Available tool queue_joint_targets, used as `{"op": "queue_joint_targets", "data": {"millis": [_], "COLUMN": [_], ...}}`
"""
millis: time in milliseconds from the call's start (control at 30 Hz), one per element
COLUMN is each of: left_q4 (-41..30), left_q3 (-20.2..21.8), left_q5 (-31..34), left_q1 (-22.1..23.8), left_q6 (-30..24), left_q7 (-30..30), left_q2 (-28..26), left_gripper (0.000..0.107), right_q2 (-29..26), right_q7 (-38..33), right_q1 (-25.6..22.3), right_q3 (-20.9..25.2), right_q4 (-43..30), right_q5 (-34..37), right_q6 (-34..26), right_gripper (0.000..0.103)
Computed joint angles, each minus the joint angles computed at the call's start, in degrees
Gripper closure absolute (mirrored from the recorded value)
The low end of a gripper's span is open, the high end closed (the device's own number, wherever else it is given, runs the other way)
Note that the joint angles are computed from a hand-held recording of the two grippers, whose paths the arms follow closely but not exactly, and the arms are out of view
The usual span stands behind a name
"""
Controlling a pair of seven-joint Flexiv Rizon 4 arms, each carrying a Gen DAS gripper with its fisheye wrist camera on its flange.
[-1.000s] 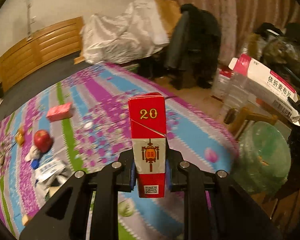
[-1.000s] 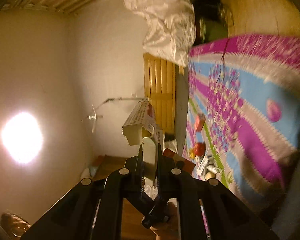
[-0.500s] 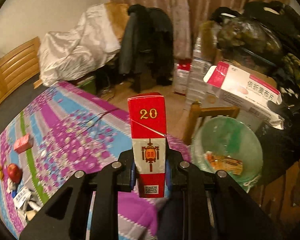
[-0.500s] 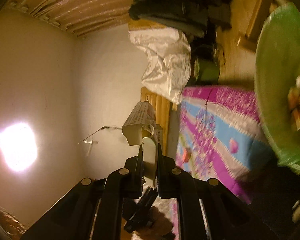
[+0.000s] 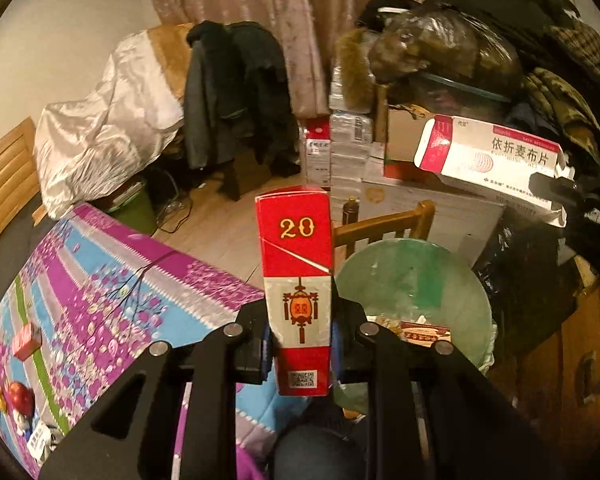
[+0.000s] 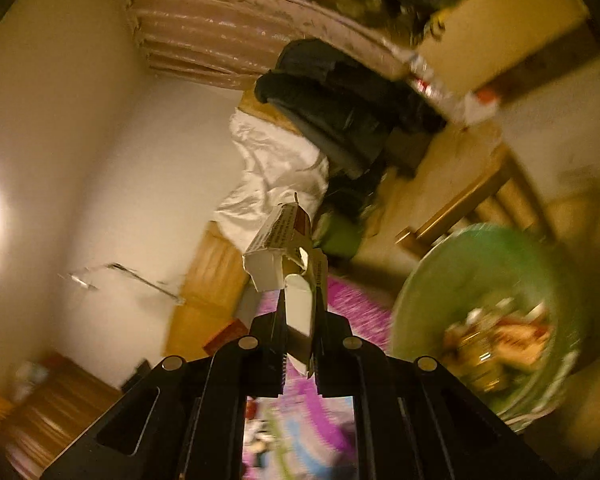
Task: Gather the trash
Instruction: 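Carry the red box and white box over the green bin with both tools, then open both tools to drop the red box and white box into the bin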
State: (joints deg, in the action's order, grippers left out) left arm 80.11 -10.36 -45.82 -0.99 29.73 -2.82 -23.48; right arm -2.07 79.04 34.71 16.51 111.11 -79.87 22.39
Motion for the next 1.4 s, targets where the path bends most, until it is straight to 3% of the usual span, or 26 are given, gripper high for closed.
{"op": "queue_joint_targets", "data": {"millis": [200, 433, 900, 1233, 1300, 1333, 1400], "left_q4": [4.9, 7.6, 6.1, 2.4, -1.3, -2.6, -3.1], "left_q3": [-0.2, 0.1, -0.2, -0.7, -0.7, -0.1, 0.0], "left_q5": [-0.4, 0.2, 5.1, 8.4, 10.4, 12.3, 13.2], "left_q1": [-2.1, -3.9, -5.4, -5.8, -5.7, -6.4, -6.6], "left_q6": [3.2, 5.3, 6.0, -2.1, -8.3, -8.9, -8.8], "left_q7": [3.9, 6.2, 3.9, 1.6, -1.3, -3.2, -3.9], "left_q2": [2.8, 4.0, 2.0, 0.1, -1.7, -2.4, -2.9], "left_gripper": [0.087, 0.087, 0.087, 0.086, 0.084, 0.077, 0.075], "right_q2": [-1.6, -3.0, -3.1, -2.2, -1.6, -1.6, -1.5], "right_q7": [-14.9, -21.4, -22.9, -21.4, -18.8, -17.8, -17.0], "right_q1": [2.5, 4.6, 5.1, 4.6, 3.8, 3.7, 3.6], "right_q3": [1.1, 0.7, 0.6, 0.8, 0.7, 0.8, 1.0], "right_q4": [-4.9, -7.8, -7.6, -5.5, -3.7, -3.5, -2.9], "right_q5": [11.7, 18.2, 24.3, 25.3, 25.1, 25.5, 26.1], "right_q6": [-6.5, -10.3, -11.0, -9.3, -6.6, -6.5, -6.5], "right_gripper": [0.091, 0.091, 0.091, 0.091, 0.079, 0.075, 0.074]}}
